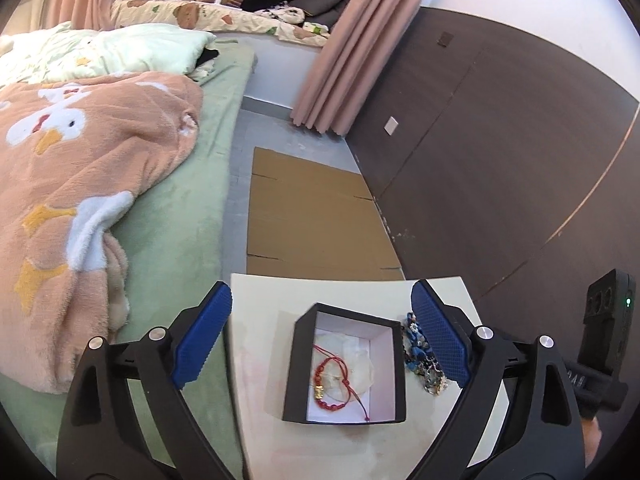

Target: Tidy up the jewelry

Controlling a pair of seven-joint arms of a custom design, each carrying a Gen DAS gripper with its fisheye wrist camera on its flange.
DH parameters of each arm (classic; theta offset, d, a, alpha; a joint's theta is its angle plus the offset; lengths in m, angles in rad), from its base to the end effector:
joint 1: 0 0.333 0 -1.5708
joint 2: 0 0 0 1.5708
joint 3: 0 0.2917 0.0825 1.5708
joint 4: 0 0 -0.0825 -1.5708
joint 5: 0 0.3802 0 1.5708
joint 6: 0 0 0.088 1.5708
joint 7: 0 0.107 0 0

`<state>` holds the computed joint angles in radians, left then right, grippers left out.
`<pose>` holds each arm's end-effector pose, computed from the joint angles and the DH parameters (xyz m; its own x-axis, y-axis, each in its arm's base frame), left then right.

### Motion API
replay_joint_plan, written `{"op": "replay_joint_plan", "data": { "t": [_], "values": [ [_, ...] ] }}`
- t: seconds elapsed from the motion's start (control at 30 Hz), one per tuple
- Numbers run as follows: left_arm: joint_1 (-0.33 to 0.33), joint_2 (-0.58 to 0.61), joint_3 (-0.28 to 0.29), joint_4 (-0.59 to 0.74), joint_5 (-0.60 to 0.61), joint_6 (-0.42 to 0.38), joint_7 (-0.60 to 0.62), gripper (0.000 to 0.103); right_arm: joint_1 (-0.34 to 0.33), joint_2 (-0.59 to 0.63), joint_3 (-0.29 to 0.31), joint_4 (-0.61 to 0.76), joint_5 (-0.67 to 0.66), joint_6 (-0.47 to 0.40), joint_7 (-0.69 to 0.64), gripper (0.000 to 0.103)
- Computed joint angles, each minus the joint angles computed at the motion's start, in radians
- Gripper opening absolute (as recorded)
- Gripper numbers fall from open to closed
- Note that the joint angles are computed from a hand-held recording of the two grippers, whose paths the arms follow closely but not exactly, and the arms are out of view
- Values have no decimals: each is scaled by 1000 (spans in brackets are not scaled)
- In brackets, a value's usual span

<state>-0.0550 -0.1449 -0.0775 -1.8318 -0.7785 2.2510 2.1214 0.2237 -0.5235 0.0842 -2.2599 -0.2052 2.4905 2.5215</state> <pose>0.5515 -0.0962 0.6356 -0.4691 -0.7876 0.3996 -0.7382 0.1014 -0.6669 0.4284 0.1450 0.6267 -0.3372 -0.8540 -0.3963 -0.6289 0.5175 -0.5802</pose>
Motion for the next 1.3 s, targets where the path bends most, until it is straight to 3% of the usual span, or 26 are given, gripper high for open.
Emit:
{"op": "replay_joint_plan", "data": {
  "t": [0.2,0.47,0.83,0.93,1.13,1.3],
  "values": [
    [-31,-24,-20,-26,4,6,18,91,-45,-119,-18,-88,-11,-60,35,73],
    [-91,-46,-50,-58,9,15,26,90,-77,-207,-51,-161,8,-73,42,71],
    [-155,8,-107,-22,129,-14,-70,54,-113,-294,-106,-247,60,-70,11,67],
    [-168,51,-129,18,209,-29,-129,43,-128,-316,-123,-272,81,-65,10,60],
    [-192,122,-155,80,312,-46,-220,36,-159,-355,-137,-306,92,-78,-2,59],
    [-216,150,-172,84,378,-32,-291,35,-171,-376,-149,-320,106,-72,-14,59]
  ]
}}
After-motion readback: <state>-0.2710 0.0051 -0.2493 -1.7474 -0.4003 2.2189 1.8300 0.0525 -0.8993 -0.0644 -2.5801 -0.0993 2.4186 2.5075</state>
